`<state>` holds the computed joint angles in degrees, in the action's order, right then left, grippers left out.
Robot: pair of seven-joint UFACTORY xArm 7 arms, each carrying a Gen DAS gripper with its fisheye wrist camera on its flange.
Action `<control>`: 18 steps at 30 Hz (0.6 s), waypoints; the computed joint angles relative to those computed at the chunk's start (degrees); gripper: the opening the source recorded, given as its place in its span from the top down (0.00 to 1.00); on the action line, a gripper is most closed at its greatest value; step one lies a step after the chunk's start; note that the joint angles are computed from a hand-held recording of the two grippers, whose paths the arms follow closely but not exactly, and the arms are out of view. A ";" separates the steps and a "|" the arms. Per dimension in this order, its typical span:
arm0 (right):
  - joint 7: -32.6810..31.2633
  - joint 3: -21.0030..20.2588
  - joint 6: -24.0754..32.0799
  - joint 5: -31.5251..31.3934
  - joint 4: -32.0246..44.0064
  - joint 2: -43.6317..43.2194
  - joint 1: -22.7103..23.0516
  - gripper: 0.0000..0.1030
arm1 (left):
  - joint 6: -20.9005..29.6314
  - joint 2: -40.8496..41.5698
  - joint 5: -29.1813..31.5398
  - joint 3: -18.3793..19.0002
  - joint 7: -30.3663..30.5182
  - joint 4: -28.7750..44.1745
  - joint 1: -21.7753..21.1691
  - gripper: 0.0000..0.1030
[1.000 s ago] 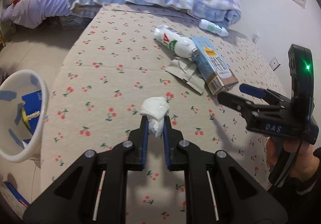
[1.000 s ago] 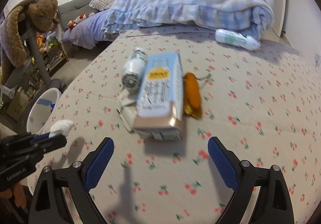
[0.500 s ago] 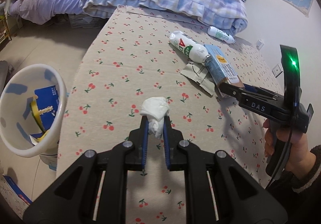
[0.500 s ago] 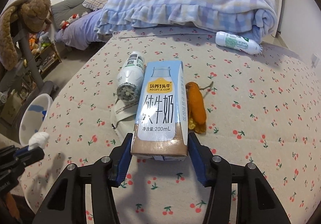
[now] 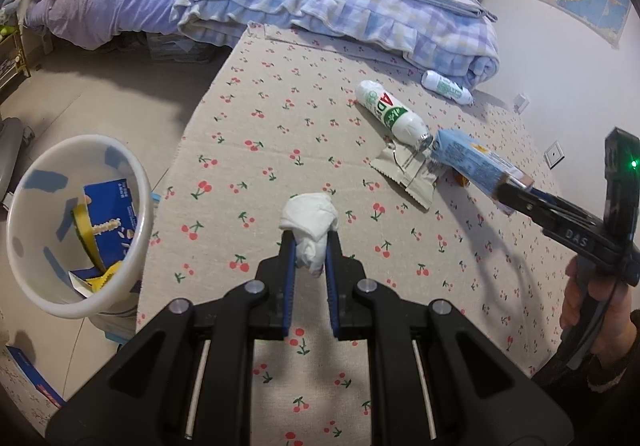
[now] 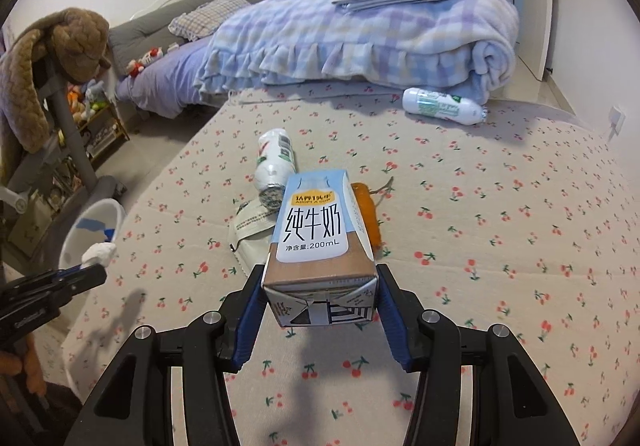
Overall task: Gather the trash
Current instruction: 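Drop the white tissue into the wastebasket with the left tool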
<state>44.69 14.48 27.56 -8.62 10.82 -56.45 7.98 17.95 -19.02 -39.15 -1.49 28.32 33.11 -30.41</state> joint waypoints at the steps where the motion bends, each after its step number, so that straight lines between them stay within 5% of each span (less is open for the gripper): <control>1: 0.04 -0.34 0.62 0.24 -0.12 -1.03 0.27 0.48 | -0.02 -0.14 -0.16 0.12 0.02 -0.02 -0.02 0.85; 9: 0.74 -0.72 2.31 1.90 0.99 -4.91 1.33 0.48 | -0.43 -1.90 -1.14 1.90 -0.23 -0.76 0.73 0.85; 18: 1.19 2.32 -3.08 1.62 6.18 2.74 2.46 0.48 | -1.32 -3.28 -0.54 4.26 -1.70 -1.43 3.72 0.85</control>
